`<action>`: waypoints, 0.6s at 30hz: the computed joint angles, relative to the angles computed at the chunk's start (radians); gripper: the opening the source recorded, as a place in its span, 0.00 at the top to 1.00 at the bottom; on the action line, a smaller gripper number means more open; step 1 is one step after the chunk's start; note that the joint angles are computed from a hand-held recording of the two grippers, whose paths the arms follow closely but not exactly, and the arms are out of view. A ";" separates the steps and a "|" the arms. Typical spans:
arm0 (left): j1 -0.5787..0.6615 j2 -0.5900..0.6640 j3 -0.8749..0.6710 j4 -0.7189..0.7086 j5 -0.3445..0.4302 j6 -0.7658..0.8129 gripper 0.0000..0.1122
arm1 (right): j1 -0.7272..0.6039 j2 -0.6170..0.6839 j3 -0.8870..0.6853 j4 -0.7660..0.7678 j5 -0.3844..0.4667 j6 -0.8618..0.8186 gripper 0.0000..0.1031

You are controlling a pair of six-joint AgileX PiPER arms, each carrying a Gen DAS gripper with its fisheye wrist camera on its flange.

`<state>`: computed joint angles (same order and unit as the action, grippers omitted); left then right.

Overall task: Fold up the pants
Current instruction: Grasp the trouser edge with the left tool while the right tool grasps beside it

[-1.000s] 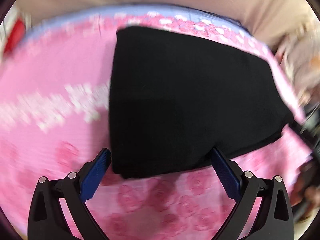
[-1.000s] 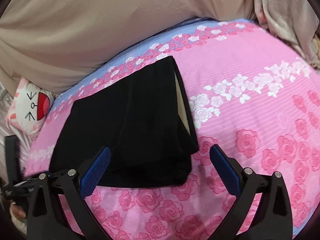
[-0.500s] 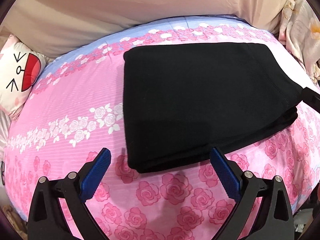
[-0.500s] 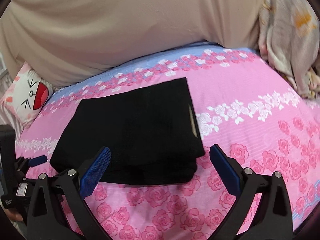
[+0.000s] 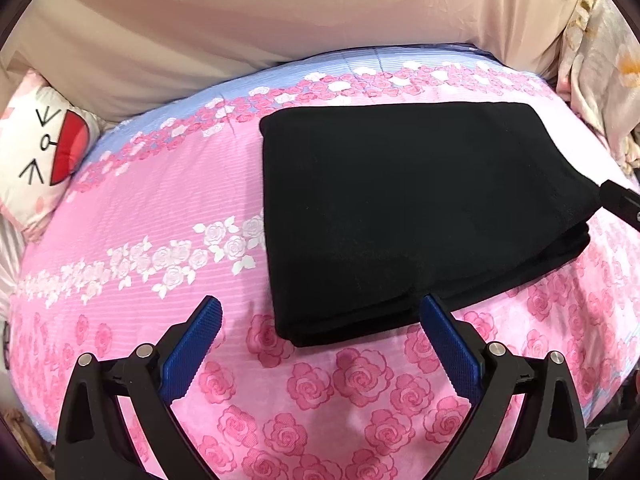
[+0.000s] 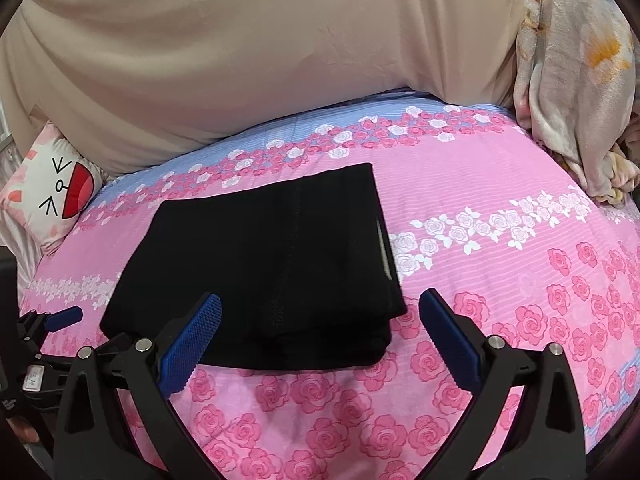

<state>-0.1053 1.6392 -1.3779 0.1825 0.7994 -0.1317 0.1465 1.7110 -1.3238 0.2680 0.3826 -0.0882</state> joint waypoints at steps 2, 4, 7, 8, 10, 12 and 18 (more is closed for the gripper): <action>0.067 0.032 -0.042 -0.179 0.019 0.142 0.13 | -0.027 0.026 -0.032 0.060 0.026 -0.046 0.05; 0.143 0.082 -0.101 -0.369 0.078 0.274 0.13 | -0.063 0.057 -0.068 0.160 0.064 -0.116 0.05; 0.245 0.165 -0.182 -0.595 0.158 0.376 0.13 | -0.110 0.122 -0.131 0.298 0.144 -0.200 0.05; 0.260 0.184 -0.200 -0.631 0.174 0.384 0.13 | -0.125 0.150 -0.155 0.344 0.175 -0.222 0.05; 0.293 0.250 -0.266 -0.715 0.234 0.407 0.13 | -0.144 0.198 -0.192 0.402 0.220 -0.241 0.05; 0.297 0.311 -0.325 -0.720 0.283 0.376 0.13 | -0.159 0.255 -0.236 0.445 0.275 -0.241 0.05; 0.227 0.305 -0.307 -0.608 0.208 0.300 0.15 | -0.168 0.284 -0.193 0.606 0.274 -0.373 0.16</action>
<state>0.1219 1.9439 -1.6845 -0.4255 1.0070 0.1685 -0.0217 1.9948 -1.5163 0.8736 0.6567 -0.4611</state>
